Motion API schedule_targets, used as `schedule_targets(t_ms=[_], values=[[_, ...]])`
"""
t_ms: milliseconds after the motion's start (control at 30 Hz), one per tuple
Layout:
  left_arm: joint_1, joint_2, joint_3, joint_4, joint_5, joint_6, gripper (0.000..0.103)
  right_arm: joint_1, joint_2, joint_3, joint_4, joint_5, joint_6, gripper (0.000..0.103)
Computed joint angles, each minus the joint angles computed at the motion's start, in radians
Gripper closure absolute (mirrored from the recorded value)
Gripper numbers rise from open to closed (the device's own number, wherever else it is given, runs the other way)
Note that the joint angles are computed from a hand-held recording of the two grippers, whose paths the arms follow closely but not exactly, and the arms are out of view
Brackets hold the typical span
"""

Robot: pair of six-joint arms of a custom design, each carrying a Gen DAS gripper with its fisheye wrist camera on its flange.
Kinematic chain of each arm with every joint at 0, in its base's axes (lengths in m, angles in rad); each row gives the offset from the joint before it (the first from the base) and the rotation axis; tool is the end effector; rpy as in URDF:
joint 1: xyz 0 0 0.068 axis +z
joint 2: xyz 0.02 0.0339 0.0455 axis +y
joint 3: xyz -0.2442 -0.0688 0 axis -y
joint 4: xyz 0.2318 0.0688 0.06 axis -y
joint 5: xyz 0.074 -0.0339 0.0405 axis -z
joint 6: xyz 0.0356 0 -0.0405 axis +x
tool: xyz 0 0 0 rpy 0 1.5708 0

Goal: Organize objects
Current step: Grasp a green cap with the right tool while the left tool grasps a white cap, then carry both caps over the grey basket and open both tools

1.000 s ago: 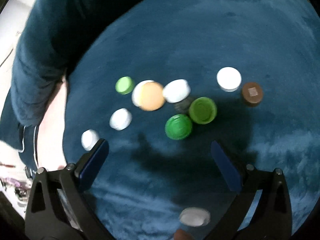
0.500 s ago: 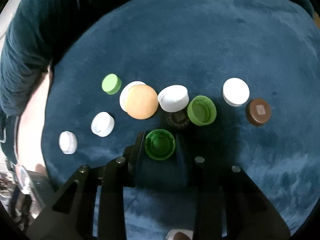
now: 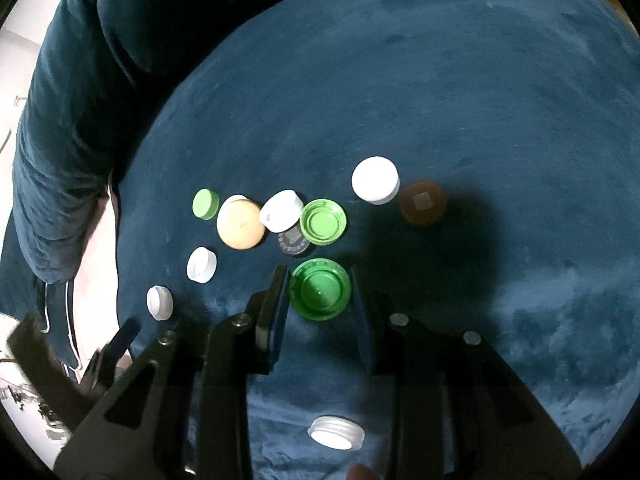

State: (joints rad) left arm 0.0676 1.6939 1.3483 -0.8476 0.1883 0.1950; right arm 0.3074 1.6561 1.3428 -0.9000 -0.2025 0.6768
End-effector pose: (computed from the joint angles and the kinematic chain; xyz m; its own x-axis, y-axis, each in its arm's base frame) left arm 0.3283 0.0155 0.2325 -0.9094 0.1292 -0.3954 0.1822 0.9782 -0.0993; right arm 0.3008 0.1030 0.2405 -0.9237 0.3504 -0.1548 0.2758 0.8888 0.3660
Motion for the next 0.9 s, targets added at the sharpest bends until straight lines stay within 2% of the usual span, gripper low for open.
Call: schedule_targets(t_ms=[133,167,200,267,400,600,767,900], values=[[-0.032,0.064,0.010,0.069,0.027,-0.028,0.009,0.000,0.002,0.004,-0.001,0.000,-0.007,0.072],[-0.032,0.079,0.014,0.075,0.043,-0.026,0.020,-0.001,0.001,0.005,-0.001,0.001,-0.011,0.072],[-0.033,0.090,0.017,0.074,0.053,-0.023,0.027,0.001,0.002,0.006,0.001,0.003,-0.014,0.072],[-0.039,0.104,0.015,0.078,0.050,-0.005,0.069,0.004,0.003,0.008,0.000,0.007,-0.021,0.072],[-0.015,0.061,-0.006,0.069,0.083,0.000,0.071,0.001,0.000,0.010,-0.004,0.003,-0.024,0.072],[0.109,-0.094,-0.036,-0.032,0.130,0.084,0.071,0.042,-0.009,0.038,-0.014,-0.003,0.000,0.072],[0.352,-0.174,0.064,-0.201,0.211,0.182,0.071,0.166,0.017,0.133,-0.025,-0.002,0.047,0.072],[0.625,-0.148,0.225,-0.345,0.298,0.278,0.071,0.325,0.086,0.281,-0.050,0.017,0.070,0.072]])
